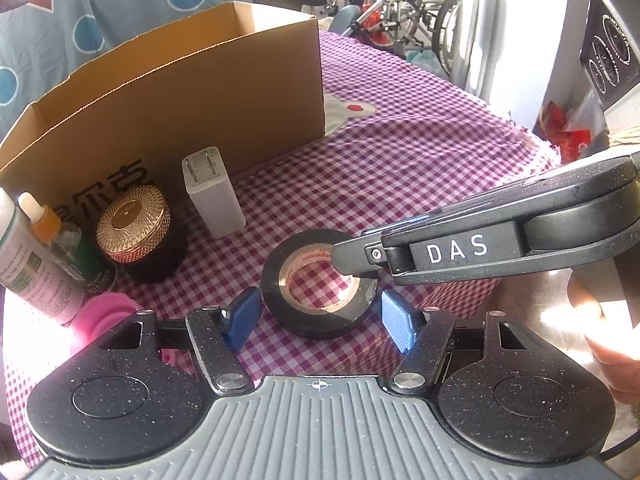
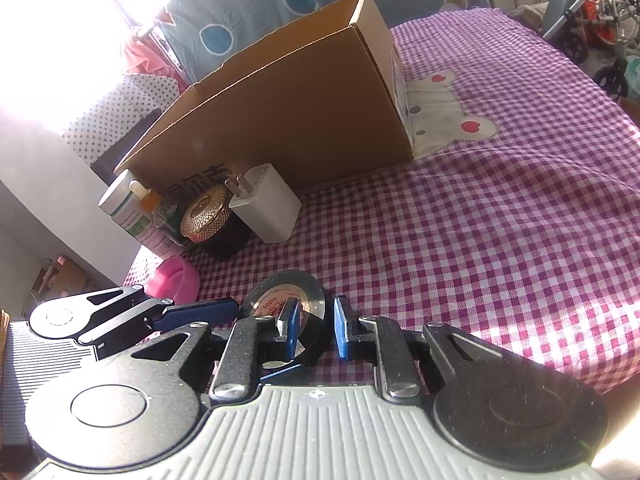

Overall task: Organize rigid objects
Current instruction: 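Lower the right gripper onto the tape roll rim and close it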

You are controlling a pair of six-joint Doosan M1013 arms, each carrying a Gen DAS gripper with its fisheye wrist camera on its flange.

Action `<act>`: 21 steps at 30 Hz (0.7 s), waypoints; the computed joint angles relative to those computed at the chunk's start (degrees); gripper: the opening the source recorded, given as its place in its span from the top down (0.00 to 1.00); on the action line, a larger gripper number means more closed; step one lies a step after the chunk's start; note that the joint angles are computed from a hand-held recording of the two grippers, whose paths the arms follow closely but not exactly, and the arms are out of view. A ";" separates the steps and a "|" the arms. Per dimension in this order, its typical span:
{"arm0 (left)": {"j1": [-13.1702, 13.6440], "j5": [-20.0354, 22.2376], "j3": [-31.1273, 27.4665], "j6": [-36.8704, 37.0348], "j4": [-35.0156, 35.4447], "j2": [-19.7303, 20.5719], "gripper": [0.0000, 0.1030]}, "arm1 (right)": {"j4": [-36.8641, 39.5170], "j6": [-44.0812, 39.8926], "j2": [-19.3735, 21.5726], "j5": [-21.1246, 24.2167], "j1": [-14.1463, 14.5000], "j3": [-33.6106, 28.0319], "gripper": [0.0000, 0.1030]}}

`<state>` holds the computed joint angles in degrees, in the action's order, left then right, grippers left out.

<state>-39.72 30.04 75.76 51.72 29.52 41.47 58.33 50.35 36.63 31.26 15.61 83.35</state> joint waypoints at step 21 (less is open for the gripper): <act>-0.27 -0.85 0.30 -4.35 4.03 -0.58 0.38 | 2.64 -3.10 -1.21 -2.19 0.24 1.09 0.80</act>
